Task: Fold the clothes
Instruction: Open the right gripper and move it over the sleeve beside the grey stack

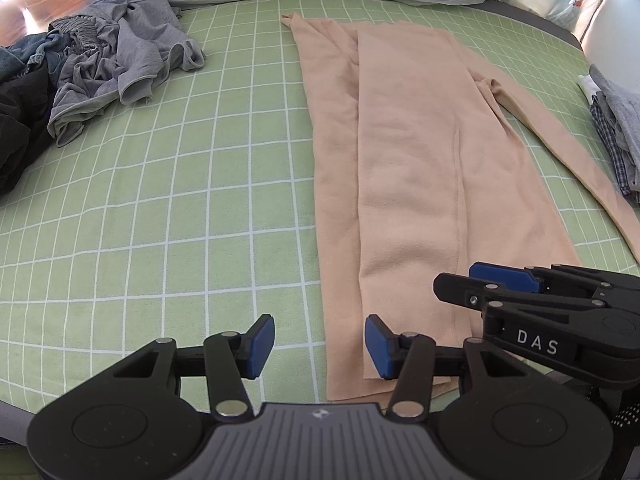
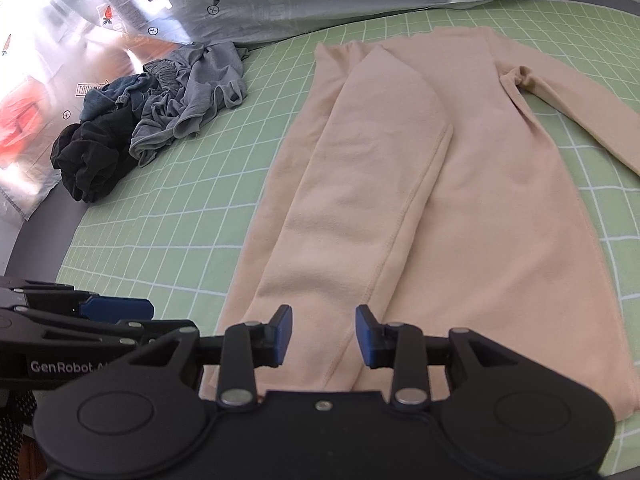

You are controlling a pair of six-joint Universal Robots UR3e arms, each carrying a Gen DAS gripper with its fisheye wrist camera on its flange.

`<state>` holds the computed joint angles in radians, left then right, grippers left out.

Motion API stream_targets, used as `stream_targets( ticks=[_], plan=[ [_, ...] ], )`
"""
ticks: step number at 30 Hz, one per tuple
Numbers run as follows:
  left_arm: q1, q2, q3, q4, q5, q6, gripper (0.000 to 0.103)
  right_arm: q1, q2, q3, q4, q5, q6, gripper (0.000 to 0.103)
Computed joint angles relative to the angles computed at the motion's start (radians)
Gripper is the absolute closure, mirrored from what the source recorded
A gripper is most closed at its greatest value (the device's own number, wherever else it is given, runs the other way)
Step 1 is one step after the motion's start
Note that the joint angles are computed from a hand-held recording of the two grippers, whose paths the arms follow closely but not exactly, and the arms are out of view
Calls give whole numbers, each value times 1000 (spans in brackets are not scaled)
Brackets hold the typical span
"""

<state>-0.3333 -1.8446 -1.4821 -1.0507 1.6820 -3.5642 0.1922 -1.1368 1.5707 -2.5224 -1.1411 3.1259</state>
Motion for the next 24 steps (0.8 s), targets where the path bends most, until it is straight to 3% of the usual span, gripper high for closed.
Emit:
stream_targets(
  ticks=[4, 6, 10, 11, 17, 24],
  plan=[
    [-8, -38, 54, 3, 5, 12, 52, -28, -9, 1, -19, -16, 17, 42],
    [-15, -65, 93, -1, 9, 16, 52, -50, -8, -2, -26, -24, 37, 23],
    [-26, -121, 177, -14, 14, 21, 52, -116, -7, 19, -94, -30, 121, 10],
    [-28, -137, 201, -20, 15, 22, 52, -136, -7, 29, -119, -40, 147, 2],
    [-38, -235, 349, -63, 21, 21, 52, -230, -2, 63, -240, -211, 210, 1],
    [-43, -375, 581, -151, 37, -6, 52, -347, 50, 35, -256, -331, 143, 1]
  ],
)
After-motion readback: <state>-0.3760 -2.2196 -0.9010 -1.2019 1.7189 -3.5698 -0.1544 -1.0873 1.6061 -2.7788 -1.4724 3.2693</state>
